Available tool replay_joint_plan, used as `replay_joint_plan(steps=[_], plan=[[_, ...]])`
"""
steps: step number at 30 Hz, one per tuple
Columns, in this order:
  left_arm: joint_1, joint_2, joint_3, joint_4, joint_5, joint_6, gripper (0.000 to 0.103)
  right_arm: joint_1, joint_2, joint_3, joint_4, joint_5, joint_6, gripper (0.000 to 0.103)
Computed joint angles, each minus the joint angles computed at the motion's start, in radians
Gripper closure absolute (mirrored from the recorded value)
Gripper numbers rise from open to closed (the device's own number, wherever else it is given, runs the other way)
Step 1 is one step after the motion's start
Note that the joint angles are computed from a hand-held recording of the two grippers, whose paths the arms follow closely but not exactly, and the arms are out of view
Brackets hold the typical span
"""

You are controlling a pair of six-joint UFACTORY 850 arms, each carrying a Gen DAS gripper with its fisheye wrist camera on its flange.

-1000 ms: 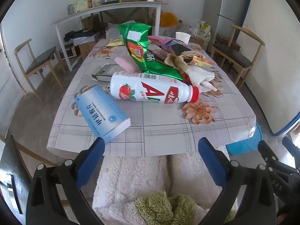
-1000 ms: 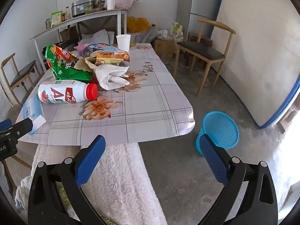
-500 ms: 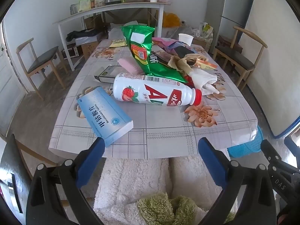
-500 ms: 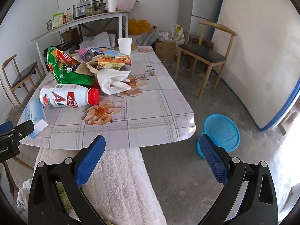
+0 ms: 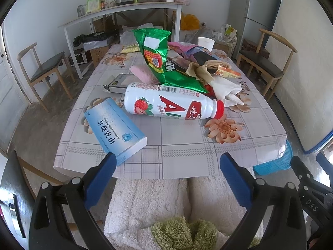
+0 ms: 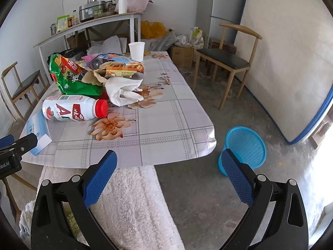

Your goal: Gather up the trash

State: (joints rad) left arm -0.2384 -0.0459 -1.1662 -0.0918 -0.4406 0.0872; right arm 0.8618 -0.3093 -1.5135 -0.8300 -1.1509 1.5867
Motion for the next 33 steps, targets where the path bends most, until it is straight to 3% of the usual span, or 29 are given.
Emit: replay_joint_plan(steps=[33], plan=[[-0.012,-0.004,-0.004,-0.019,0.007,0.024,0.006,-0.003,0.041,0.059,-0.002,-0.004,0.052,0.007]])
